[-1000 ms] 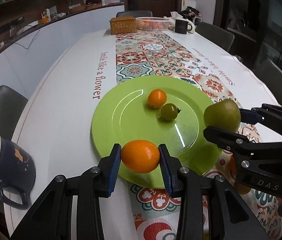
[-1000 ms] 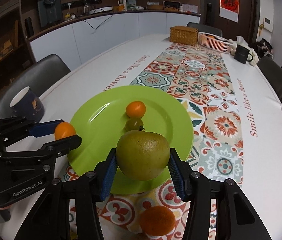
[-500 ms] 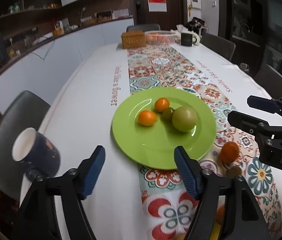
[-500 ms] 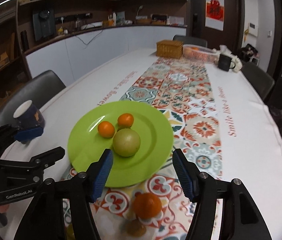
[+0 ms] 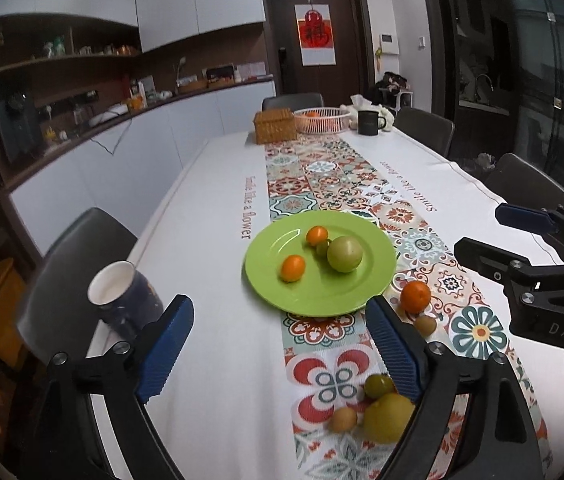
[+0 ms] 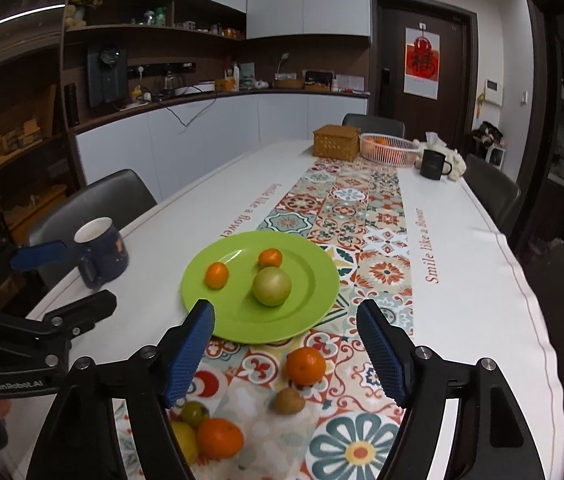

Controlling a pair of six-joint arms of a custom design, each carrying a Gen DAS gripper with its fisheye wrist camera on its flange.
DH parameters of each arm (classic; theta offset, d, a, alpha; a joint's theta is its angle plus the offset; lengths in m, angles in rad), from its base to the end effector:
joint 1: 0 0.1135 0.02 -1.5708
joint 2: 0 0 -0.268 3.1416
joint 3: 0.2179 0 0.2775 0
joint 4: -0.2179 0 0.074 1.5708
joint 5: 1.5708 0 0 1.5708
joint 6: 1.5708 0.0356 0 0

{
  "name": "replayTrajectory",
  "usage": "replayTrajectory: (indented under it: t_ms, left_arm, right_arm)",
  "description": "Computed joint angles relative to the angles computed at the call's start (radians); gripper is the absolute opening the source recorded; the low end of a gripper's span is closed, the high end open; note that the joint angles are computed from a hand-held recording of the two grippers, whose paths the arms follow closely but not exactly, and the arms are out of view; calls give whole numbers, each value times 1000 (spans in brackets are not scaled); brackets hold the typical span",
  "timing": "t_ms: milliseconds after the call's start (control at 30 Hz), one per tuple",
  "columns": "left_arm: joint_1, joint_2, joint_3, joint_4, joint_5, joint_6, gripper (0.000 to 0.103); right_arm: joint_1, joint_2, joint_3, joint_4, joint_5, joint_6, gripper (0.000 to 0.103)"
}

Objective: Organize fruits
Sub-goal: 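Withdraw both open tools from the plate toward the remaining fruits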

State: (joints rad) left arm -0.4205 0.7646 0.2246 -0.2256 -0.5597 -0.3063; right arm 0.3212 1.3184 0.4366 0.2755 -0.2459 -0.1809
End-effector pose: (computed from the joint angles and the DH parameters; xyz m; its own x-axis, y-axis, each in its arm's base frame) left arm 0.1583 -0.0501 0.1390 -0.6021 -0.0107 -0.7984 -0.1941 0.9719 0.1334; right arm 0.2447 0.0906 0.1402 -0.4426 -0.3312 -0.8333 -0.5852 0.8108 -0.0114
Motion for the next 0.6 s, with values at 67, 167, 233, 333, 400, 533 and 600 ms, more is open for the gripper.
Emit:
replayTrajectory:
  t_ms: [67, 167, 233, 333, 400, 533, 600]
  left_arm:
    - [-64, -64, -9, -70, -57, -38, 89]
    - [-153, -144, -24, -169, -136, -96, 90]
    - [-213, -186, -35, -226, -188, -132, 90]
    - [-283, -180, -39, -277, -240, -184, 90]
    - [-318, -180, -44, -308, -256, -215, 90]
    - [-398, -132, -51, -357, -288, -301, 90]
    - [-422, -101, -60, -356, -277, -323, 90]
  right_arm:
    - [0, -55, -28, -16, -3, -3, 74]
    - [10, -132, -71, -36, 8, -10, 74]
    - [18, -186, -100, -56, 19, -17, 74]
    - [26, -244, -134, -79, 33, -31, 74]
    - [35, -270, -150, -101, 42, -45, 74]
    - [42, -278, -168, -146, 52, -88, 74]
    - [43, -263, -171, -160, 56, -109, 74]
